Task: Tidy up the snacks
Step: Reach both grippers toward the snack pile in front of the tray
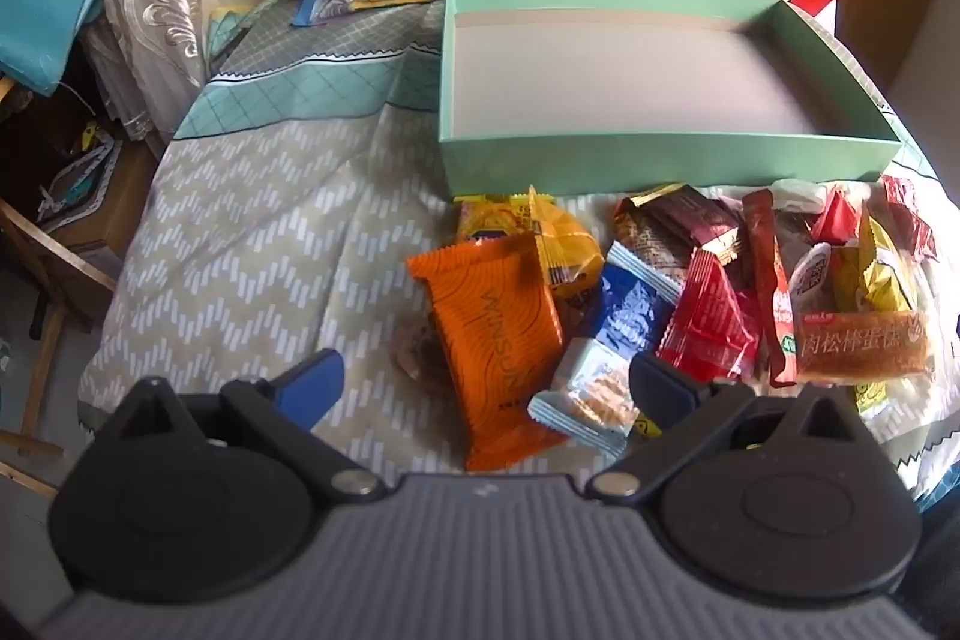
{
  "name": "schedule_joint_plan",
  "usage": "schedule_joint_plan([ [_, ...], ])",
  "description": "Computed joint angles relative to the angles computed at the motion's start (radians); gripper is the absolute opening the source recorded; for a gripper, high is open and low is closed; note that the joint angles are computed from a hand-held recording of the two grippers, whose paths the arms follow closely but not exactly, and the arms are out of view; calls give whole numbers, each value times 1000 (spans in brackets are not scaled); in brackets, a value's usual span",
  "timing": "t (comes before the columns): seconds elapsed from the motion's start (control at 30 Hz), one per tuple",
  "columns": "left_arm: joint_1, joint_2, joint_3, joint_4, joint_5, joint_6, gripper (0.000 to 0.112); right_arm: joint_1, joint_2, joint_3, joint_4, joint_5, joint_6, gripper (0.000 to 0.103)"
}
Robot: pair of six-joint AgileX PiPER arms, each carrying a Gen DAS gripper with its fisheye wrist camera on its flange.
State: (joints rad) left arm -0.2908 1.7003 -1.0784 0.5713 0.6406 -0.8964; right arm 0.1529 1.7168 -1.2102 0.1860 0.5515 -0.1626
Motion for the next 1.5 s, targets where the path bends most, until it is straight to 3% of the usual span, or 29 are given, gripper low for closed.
schedule_joint_plan([
  [0.13, 11, 24, -26, -60, -8, 49, 103, 24, 10, -19, -79, 6, 61, 103],
  [1.2, 28, 49, -126, -185, 87, 211, 103, -4, 64, -112, -12, 64, 3, 103],
  [1.5, 83, 96, -126, -152, 64, 196, 103, -24, 115, -153, 50, 72, -79, 103],
])
